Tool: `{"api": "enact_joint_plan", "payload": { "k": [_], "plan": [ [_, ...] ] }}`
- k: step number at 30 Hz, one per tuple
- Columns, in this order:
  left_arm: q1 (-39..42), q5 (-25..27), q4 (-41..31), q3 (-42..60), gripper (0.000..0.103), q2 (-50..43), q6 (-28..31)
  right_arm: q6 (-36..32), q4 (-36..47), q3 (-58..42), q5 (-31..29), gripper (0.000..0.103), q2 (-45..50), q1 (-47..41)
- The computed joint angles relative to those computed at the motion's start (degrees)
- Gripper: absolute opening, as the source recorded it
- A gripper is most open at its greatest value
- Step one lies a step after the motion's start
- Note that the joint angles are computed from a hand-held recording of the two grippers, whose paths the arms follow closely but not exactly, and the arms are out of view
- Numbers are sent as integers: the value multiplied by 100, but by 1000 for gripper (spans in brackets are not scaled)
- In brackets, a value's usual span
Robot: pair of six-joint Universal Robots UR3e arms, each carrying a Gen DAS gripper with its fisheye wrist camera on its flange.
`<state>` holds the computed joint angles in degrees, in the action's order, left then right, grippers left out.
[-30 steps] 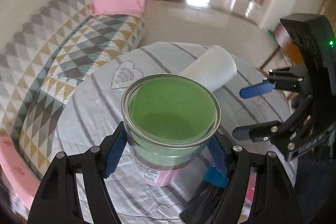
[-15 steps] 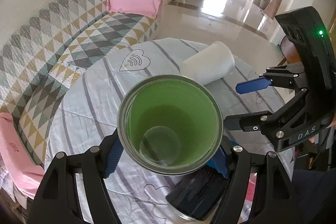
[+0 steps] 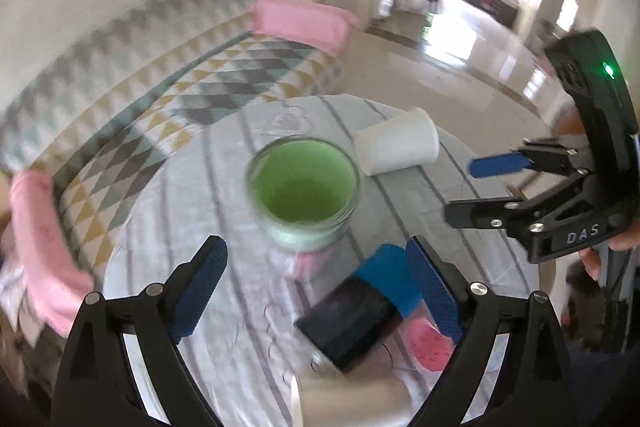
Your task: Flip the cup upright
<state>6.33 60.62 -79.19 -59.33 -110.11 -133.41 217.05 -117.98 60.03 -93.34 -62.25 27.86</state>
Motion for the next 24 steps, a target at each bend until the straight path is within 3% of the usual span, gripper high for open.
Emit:
{"api": "enact_joint_plan", "payload": {
  "k": [4,8,12,14,20,24],
  "plan": [
    [136,246,788,-1309,94,1113,-1122,-239,-13,234,119,79,-339,33],
    [23,731,1748,-2878,97,2620,-2675,-630,-313,699,174,79,-774,165],
    [-795,2006,2770,-4001,101,3752,-4066,-984,-853,1450,-1,79,-1323,399],
    [-1412,2776,2830,-4101,103,3964,-4725,-1159,-859,1668,-230,79,-1568,591],
    [-2670,4275,2320,-4106,103,4214,-5956,-1093,-1317,2647,-920,80,-2458,1163],
    [-3152,4692,2095,-4358,103,4601,-6461,-909,-1468,2942,-1592,80,-2665,1617]
  ]
}}
